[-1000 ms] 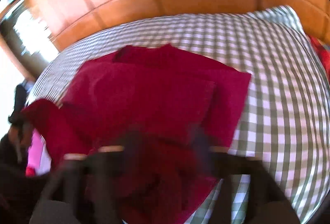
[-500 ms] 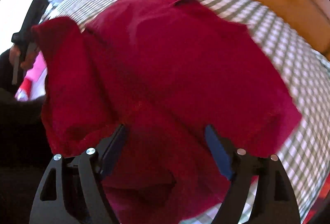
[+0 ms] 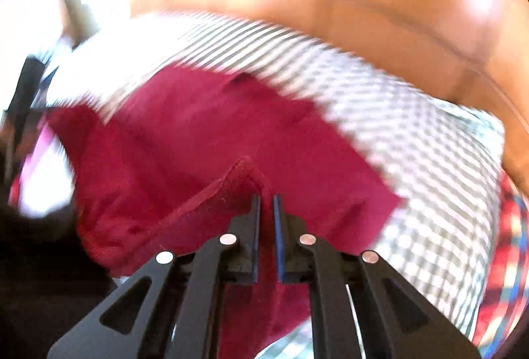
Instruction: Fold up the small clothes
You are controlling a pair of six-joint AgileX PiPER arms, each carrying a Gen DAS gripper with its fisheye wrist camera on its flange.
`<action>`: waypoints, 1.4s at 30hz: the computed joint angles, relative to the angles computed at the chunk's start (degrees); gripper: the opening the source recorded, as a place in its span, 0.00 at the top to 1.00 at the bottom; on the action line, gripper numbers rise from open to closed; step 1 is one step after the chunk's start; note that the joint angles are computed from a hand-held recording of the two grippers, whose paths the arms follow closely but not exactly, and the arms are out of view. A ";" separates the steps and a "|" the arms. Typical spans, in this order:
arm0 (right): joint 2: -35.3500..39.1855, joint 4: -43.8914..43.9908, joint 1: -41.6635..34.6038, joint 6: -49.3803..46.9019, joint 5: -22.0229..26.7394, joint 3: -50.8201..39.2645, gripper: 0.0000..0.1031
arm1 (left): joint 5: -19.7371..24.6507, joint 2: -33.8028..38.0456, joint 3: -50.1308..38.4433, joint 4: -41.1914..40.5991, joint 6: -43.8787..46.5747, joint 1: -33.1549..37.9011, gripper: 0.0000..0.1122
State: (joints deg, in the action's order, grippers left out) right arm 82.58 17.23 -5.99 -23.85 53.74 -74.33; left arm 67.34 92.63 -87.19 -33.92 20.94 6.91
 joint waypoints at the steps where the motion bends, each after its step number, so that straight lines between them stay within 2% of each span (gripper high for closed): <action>1: 1.35 -1.53 -2.57 4.72 -2.18 0.06 0.94 | -0.40 0.76 -1.00 -0.15 -2.16 0.51 0.41; 4: 7.33 -3.97 -6.80 15.12 -4.69 -0.13 0.94 | -1.84 1.44 -2.52 1.85 -5.80 1.00 0.41; 6: 9.62 -3.51 -7.40 16.65 -5.96 1.10 0.94 | -2.32 0.75 -2.14 2.31 -5.01 1.32 0.41; 9: 10.16 -5.80 -4.80 19.00 -9.86 4.16 0.93 | -1.72 -1.01 -0.94 2.69 0.72 1.27 0.41; 12: 10.58 -5.02 -4.51 20.08 -11.46 4.82 0.93 | -0.34 -1.45 0.34 0.34 4.88 1.62 0.39; 13: 10.65 -4.34 -4.75 19.83 -11.79 5.06 0.93 | 0.10 -0.75 0.02 -0.90 5.41 1.71 0.36; 15: 10.77 -3.37 -4.86 19.69 -12.25 5.42 0.91 | -0.30 0.12 -0.12 -2.26 5.23 1.33 0.35; 21: 8.89 0.41 -6.98 16.84 -11.35 6.99 0.89 | -1.97 9.51 -9.21 -2.30 -0.99 -2.46 0.35; 23: 8.80 0.33 -6.89 17.10 -11.43 7.06 0.89 | -0.44 13.86 -14.15 -3.44 -2.37 -2.84 0.36; 24: 8.69 0.25 -6.83 17.27 -11.49 7.13 0.89 | -0.15 15.09 -15.58 -3.57 -3.04 -3.12 0.37; 25: 8.50 0.22 -6.79 17.36 -11.55 7.21 0.89 | 0.21 16.99 -17.97 -3.43 -4.15 -3.80 0.44; 26: 8.25 0.03 -6.69 17.55 -11.61 7.30 0.89 | 0.83 18.64 -20.04 -3.25 -4.90 -4.39 0.54; 27: 8.04 -0.21 -6.67 17.72 -11.78 7.39 0.90 | 1.36 20.05 -21.77 -2.78 -5.85 -4.92 0.59; 28: 7.33 -0.86 -6.39 18.52 -12.20 7.77 0.92 | 1.58 21.46 -23.37 -1.98 -7.19 -5.67 0.71; 31: 5.47 -2.13 -5.90 19.32 -13.08 8.75 0.92 | -1.67 20.67 -21.77 -0.37 -6.66 -7.49 0.90; 36: -0.28 -2.29 -5.43 18.96 -14.55 12.65 0.93 | -8.19 11.24 -10.70 -3.77 0.39 -6.40 0.92; 40: -6.29 1.11 -6.04 16.51 -15.01 15.62 0.93 | -10.74 3.28 -3.05 -7.91 7.24 -4.25 0.92; 42: -7.81 2.15 -5.84 15.75 -14.76 15.01 0.93 | -10.93 1.46 -1.99 -8.22 8.00 -3.61 0.93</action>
